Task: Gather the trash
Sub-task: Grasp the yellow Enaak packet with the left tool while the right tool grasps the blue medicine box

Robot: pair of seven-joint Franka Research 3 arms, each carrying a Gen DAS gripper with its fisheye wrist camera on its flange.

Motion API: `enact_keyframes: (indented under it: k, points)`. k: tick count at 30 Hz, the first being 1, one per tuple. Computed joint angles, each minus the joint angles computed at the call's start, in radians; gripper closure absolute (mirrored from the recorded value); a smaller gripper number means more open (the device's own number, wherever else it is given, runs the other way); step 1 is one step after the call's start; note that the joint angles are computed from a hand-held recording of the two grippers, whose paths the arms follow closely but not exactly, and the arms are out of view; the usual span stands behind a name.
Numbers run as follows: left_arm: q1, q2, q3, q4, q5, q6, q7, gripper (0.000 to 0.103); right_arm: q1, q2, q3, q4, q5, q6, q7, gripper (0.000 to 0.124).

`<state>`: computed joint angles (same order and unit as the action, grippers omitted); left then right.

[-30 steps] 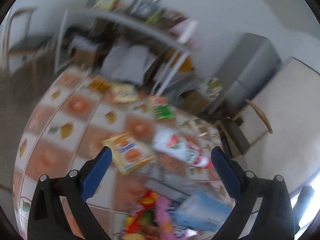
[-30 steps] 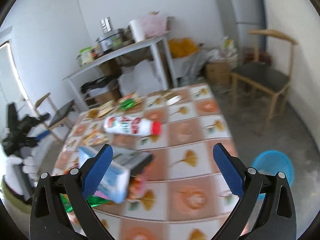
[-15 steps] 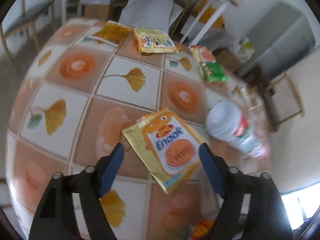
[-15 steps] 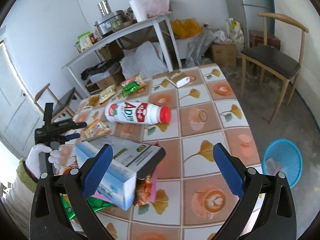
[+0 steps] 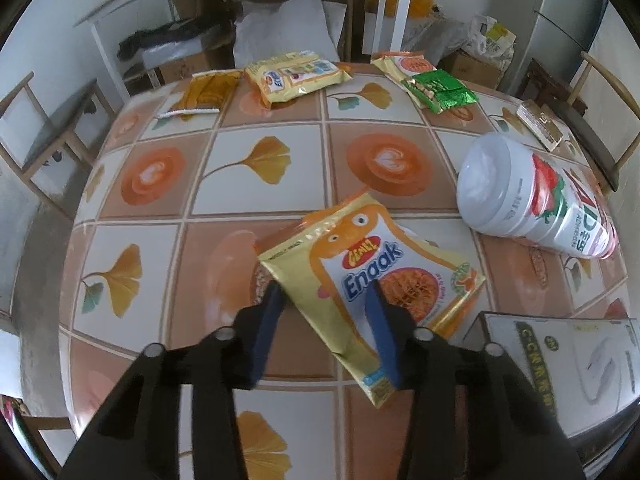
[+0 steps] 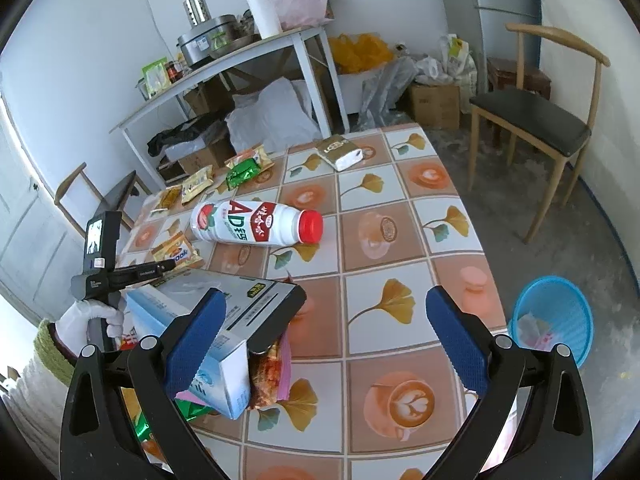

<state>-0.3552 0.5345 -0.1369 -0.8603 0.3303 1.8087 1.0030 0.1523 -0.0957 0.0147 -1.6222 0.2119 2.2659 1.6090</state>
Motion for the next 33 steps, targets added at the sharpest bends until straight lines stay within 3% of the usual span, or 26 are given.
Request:
enact_keyframes:
  k: [4,18,23,29,33]
  points:
    - [0.016,-0.045,-0.003,-0.091,0.013,0.068,0.004,0.080,0.004,-0.002,0.002,0.001,-0.002,-0.010,-0.012,0.028]
    - [0.078,-0.224,-0.029,-0.396,0.007,0.287,-0.020,0.094,0.021,0.003,-0.007,0.034,0.140,-0.068,-0.167,0.036]
    - [0.098,-0.311,-0.037,-0.513,0.013,0.368,-0.062,0.096,0.045,0.007,0.008,0.045,0.185,-0.086,-0.303,0.038]
    - [0.112,-0.382,-0.049,-0.603,0.018,0.425,-0.113,0.097,0.095,-0.001,0.048,0.020,0.087,-0.025,-0.522,0.038]
    - [0.122,-0.420,-0.055,-0.646,0.012,0.467,-0.146,0.097,0.117,0.022,0.061,0.024,0.028,-0.028,-0.623,0.034]
